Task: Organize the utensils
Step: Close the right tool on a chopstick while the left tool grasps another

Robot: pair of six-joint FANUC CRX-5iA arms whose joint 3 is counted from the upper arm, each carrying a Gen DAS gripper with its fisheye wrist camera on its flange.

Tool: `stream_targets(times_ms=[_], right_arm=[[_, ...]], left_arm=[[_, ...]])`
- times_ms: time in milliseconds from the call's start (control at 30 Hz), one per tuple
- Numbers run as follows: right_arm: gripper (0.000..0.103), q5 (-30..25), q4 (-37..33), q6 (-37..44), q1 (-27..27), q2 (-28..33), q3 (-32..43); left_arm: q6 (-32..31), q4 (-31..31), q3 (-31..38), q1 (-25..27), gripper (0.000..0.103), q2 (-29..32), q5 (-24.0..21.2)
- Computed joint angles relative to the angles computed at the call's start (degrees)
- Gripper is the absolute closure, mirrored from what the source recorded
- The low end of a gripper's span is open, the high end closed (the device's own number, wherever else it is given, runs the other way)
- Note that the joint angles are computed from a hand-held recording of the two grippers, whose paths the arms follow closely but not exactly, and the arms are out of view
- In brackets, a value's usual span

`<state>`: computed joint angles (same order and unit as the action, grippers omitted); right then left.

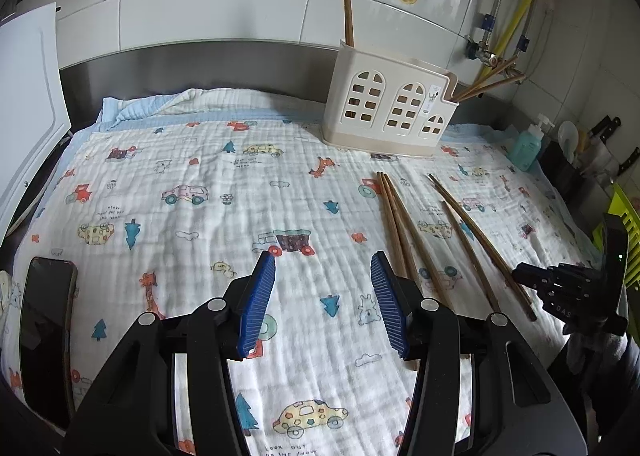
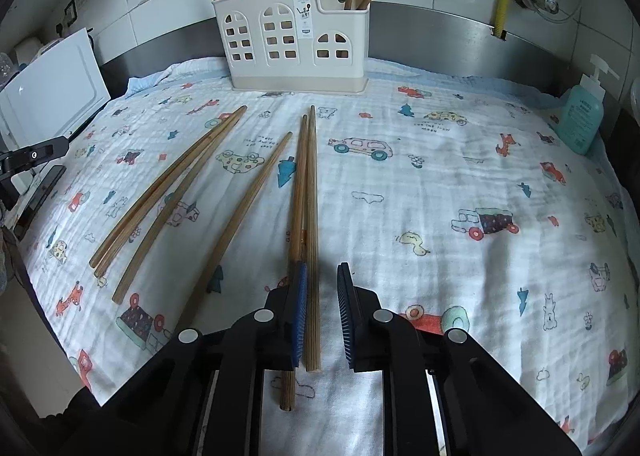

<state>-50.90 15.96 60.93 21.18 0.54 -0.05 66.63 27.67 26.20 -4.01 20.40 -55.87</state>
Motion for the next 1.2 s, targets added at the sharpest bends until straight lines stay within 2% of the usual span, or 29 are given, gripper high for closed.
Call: stream_targets(times_ms=[167, 400, 533, 700, 767, 833, 900, 967, 1067, 1200], right_arm=[[0.088, -0.49, 2.50, -0.40, 0.90, 0.62, -0.49], [0.089, 1.81, 5.51, -3.01, 1.36, 0.16, -2.65], [0.096, 2.02, 7.58, -4.60, 1.95, -0.15, -3.64], [0.096, 2.91, 7.02, -6.24, 1.71, -1.03, -4.51], [0.096, 3.17, 6.87, -6.68, 1.71, -1.39, -4.79], [0.096, 3.38, 6.67, -6.98, 1.73, -1.69, -4.96], [0.096, 3.63, 6.54, -7.22, 1.78, -1.98, -5.21], [0.096, 3.91, 6.39, -7.38, 1.80, -2.21, -5.43], [0.096, 4.09, 6.20, -7.56, 1.79, -2.43, -5.62], [0.096, 4.07, 5.93, -7.55, 1.69, -2.52, -5.72]], left_arm=[[-0.50, -0.04, -0.45, -0.17, 0.052, -0.08, -0.22], [-2.17, 0.15, -1.44, -1.37, 0.052, -0.05, -1.08], [-3.80, 0.28, -1.40, -2.63, 0.053, 0.51, -1.82], [-4.20, -0.05, 0.26, -4.18, 0.054, 2.27, -2.58], [-3.93, 0.17, 1.44, -4.52, 0.056, 3.31, -3.23], [-4.23, 0.31, 2.59, -4.91, 0.067, 4.28, -3.89], [-3.62, -1.09, 3.90, -5.57, 0.069, 5.07, -4.18], [-3.13, -1.82, 5.49, -5.97, 0.081, 6.18, -5.26], [-1.68, -3.54, 7.62, -6.53, 0.086, 7.48, -6.32], [-0.89, -4.72, 9.37, -6.87, 0.086, 8.60, -7.76]])
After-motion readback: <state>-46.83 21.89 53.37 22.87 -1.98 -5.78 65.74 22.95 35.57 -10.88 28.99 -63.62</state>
